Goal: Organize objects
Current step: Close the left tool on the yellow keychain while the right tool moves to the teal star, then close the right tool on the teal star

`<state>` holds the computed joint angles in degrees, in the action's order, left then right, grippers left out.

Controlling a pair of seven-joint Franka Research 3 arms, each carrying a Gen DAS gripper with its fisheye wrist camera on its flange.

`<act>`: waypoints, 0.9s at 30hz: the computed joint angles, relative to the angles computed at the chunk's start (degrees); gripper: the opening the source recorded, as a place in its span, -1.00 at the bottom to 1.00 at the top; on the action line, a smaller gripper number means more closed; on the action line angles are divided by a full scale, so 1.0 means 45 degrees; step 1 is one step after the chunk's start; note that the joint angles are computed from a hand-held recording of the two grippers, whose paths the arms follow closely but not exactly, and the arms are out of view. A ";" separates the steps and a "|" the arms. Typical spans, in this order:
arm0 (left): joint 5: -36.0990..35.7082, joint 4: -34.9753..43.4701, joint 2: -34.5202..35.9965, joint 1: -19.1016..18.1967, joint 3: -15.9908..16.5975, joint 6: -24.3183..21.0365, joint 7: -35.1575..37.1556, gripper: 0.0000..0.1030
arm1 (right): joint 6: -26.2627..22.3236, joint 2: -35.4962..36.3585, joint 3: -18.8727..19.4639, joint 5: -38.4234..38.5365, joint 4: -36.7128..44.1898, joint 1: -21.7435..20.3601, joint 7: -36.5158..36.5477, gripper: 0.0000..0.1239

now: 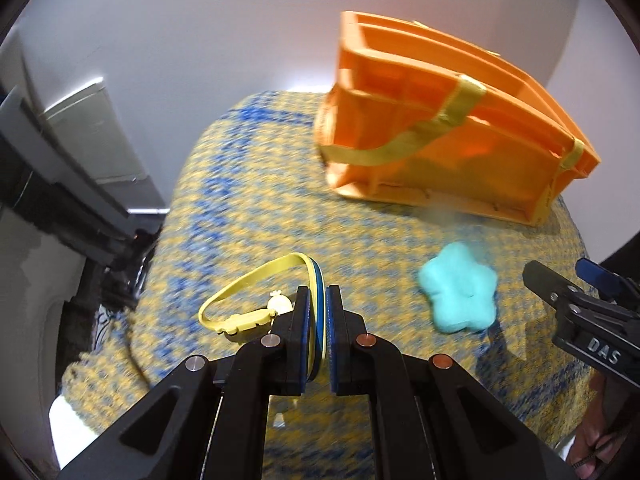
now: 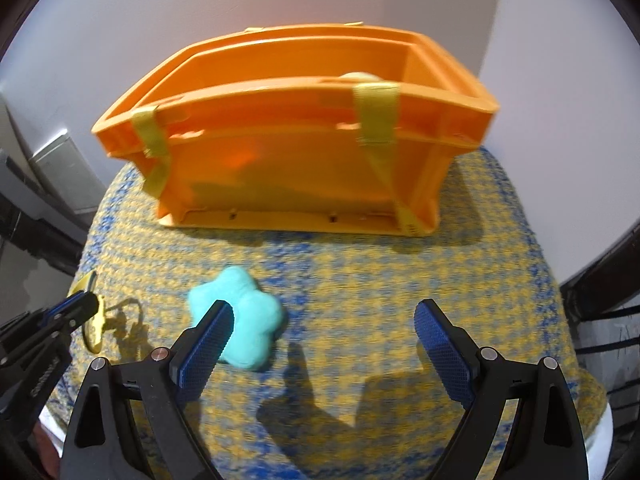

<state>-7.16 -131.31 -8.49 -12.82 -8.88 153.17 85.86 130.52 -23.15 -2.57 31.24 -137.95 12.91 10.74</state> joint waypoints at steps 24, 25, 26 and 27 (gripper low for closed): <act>-0.0370 -0.0753 -0.0523 0.0375 0.0462 -0.0186 0.0188 -0.82 | 0.0737 -0.0455 0.0744 -0.1785 -0.1966 0.0793 0.1461 0.04; -0.0348 -0.0741 -0.0504 0.0381 0.0445 -0.0194 0.0166 -0.82 | 0.0706 -0.0488 0.0710 -0.1766 -0.1973 0.0818 0.1405 0.01; -0.0317 -0.0721 -0.0484 0.0383 0.0423 -0.0207 0.0142 -0.82 | 0.0647 -0.0492 0.0685 -0.1769 -0.1959 0.0823 0.1372 -0.01; -0.0291 -0.0704 -0.0473 0.0385 0.0403 -0.0219 0.0111 -0.82 | 0.0595 -0.0496 0.0648 -0.1751 -0.1943 0.0828 0.1313 -0.01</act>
